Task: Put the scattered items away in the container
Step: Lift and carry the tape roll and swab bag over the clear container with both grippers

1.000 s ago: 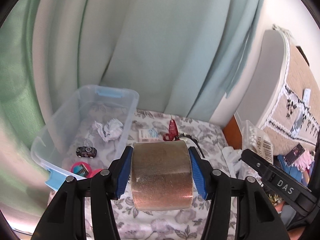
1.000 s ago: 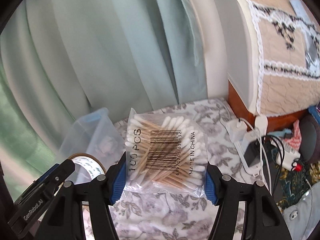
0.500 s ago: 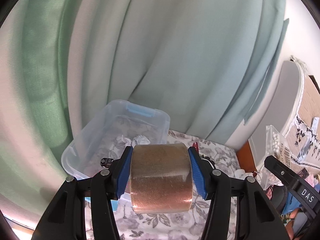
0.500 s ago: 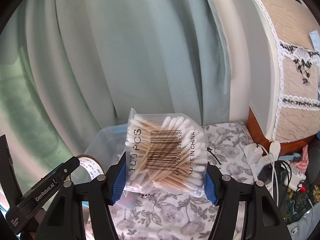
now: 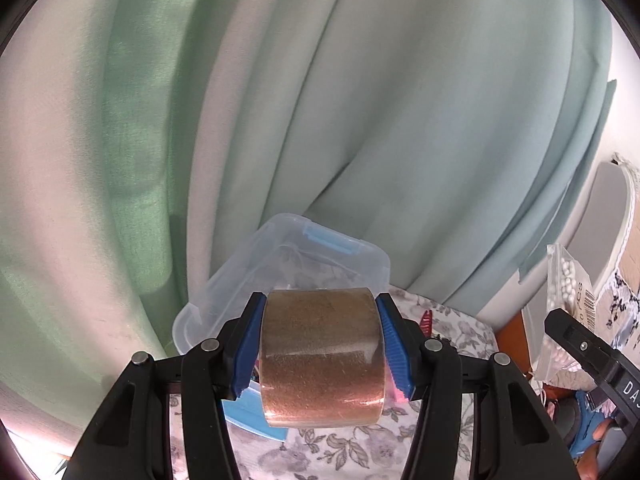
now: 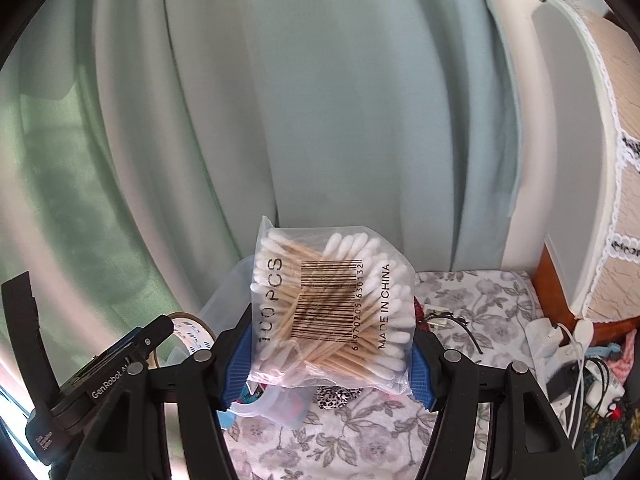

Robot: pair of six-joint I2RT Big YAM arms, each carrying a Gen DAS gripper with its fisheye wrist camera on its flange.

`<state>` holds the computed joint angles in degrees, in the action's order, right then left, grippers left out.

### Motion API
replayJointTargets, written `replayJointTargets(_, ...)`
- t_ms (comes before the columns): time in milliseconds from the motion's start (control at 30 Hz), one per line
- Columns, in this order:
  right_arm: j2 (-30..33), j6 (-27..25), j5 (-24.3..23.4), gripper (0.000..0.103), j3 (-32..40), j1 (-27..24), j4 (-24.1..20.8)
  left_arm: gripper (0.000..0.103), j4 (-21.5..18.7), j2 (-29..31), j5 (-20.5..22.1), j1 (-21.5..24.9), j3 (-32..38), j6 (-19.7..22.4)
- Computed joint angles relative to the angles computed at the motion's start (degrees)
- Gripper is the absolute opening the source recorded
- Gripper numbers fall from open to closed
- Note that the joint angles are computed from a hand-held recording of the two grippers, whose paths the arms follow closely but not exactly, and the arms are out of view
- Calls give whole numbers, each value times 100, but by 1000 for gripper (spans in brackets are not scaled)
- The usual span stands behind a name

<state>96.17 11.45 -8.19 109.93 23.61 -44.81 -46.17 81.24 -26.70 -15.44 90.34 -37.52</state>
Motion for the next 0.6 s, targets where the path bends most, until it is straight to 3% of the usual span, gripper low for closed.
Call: replayJointTargets(600, 698, -449, 78, 67, 1034, 568, -606, 57, 84, -141, 307, 479, -386, -265)
